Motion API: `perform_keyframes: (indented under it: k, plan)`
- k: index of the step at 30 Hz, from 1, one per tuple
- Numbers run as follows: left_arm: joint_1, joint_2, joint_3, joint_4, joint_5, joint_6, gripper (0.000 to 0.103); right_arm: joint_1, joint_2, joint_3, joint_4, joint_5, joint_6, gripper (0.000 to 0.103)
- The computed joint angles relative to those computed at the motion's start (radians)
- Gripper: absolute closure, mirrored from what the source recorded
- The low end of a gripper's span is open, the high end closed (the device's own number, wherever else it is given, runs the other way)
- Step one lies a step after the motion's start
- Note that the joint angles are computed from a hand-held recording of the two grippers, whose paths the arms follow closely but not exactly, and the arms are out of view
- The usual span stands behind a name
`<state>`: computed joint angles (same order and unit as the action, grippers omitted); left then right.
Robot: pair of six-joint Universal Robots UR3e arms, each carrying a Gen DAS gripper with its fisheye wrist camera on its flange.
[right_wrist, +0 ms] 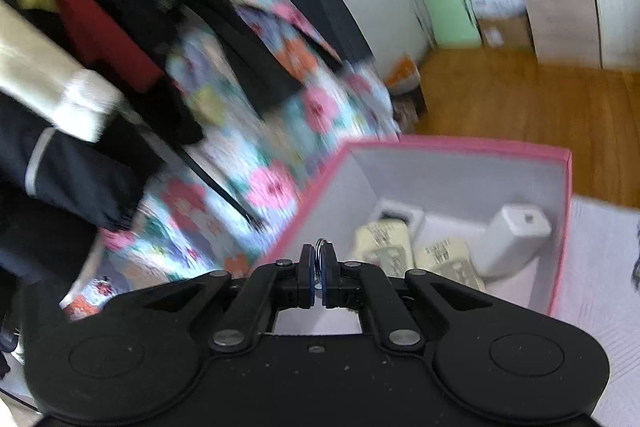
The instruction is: Organize rigid objects
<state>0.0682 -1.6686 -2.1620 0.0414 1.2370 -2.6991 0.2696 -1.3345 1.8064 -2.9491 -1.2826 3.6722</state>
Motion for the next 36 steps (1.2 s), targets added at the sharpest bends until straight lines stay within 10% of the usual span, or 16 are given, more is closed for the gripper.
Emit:
perform_keyframes:
  k: [7, 36]
  plan:
    - [0.003, -0.001, -0.008, 0.01, -0.003, 0.007, 0.099, -0.012, 0.103, -0.089, 0.086, -0.097, 0.035, 0.091]
    - [-0.01, 0.001, 0.03, -0.059, 0.033, -0.006, 0.098, 0.376, -0.434, 0.433, -0.1, -0.602, 0.044, 0.061]
